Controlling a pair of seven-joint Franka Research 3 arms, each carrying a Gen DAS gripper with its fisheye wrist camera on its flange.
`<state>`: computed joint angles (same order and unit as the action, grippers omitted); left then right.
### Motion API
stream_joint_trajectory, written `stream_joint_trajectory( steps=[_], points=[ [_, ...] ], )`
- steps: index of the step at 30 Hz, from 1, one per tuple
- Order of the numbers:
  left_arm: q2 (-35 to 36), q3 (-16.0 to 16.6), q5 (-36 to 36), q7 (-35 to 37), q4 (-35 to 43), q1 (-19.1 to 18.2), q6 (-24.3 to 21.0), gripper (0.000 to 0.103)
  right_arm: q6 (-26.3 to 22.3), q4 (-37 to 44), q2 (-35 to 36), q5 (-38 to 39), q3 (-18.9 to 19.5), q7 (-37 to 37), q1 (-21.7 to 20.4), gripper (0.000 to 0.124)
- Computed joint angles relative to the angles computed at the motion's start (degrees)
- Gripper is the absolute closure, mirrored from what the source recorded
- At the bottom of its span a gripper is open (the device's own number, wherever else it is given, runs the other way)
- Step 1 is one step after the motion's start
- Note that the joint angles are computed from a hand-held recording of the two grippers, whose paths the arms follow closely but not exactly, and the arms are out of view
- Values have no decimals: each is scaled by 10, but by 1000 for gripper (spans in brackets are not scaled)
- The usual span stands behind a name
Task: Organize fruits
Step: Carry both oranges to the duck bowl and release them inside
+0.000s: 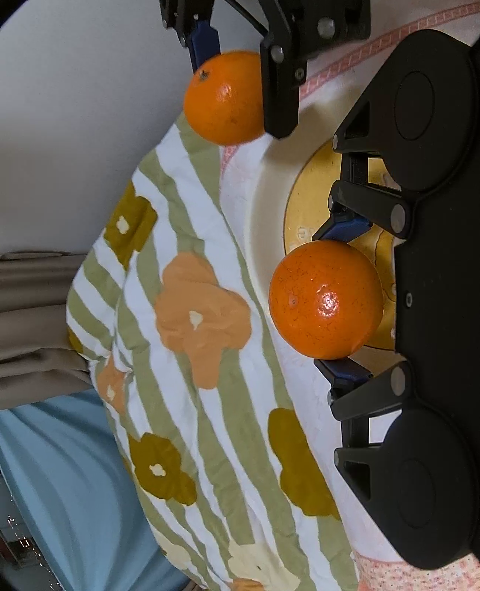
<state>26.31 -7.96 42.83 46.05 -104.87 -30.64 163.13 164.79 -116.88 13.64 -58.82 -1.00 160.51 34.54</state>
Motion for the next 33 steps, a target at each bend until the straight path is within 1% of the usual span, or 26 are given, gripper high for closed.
stream_joint_trajectory(
  steps=[2, 5, 7, 8, 11, 12, 15, 17, 22, 25, 28, 30, 33],
  points=[
    [10, -4, -2, 14, 7, 1, -4, 36, 12, -2, 5, 12, 1, -12, -5, 49],
    [19, 4, 13, 17, 18, -13, -17, 36, 17, -2, 9, 22, -4, -22, -2, 49],
    [22, 0, 11, 27, 20, -12, -23, 35, 21, -5, 8, 24, -9, -19, 2, 49],
    [21, 5, 18, 21, 19, -17, -24, 35, 23, -7, 7, 24, -10, -19, 3, 49],
    [14, 14, 45, 8, 16, -28, -23, 13, 25, -8, 6, 27, -13, -21, 6, 49],
    [7, 15, 53, 4, 10, -29, -21, 12, 25, -9, 6, 28, -13, -23, 6, 49],
    [-8, 3, 52, 7, -8, -23, -30, 12, 26, -11, 4, 34, -12, -29, 7, 49],
    [-24, -5, 44, 2, -32, -14, -24, 12, 26, -6, 9, 45, -10, -44, 5, 49],
    [-61, -3, 67, -47, -74, -15, -22, 12, 36, 8, 30, 77, -11, -87, 13, 49],
    [-85, -6, 86, -83, -102, -9, -21, 12, 42, 17, 46, 91, -23, -105, 26, 49],
    [-101, -14, 100, -108, -120, -1, -31, 12, 48, 26, 62, 108, -35, -128, 40, 49],
    [-109, -20, 103, -120, -127, 6, -38, 12, 52, 33, 73, 106, -51, -135, 56, 49],
    [-123, -24, 119, -161, -143, 12, -39, 12, 62, 42, 87, 84, -79, -135, 83, 49]
  ],
)
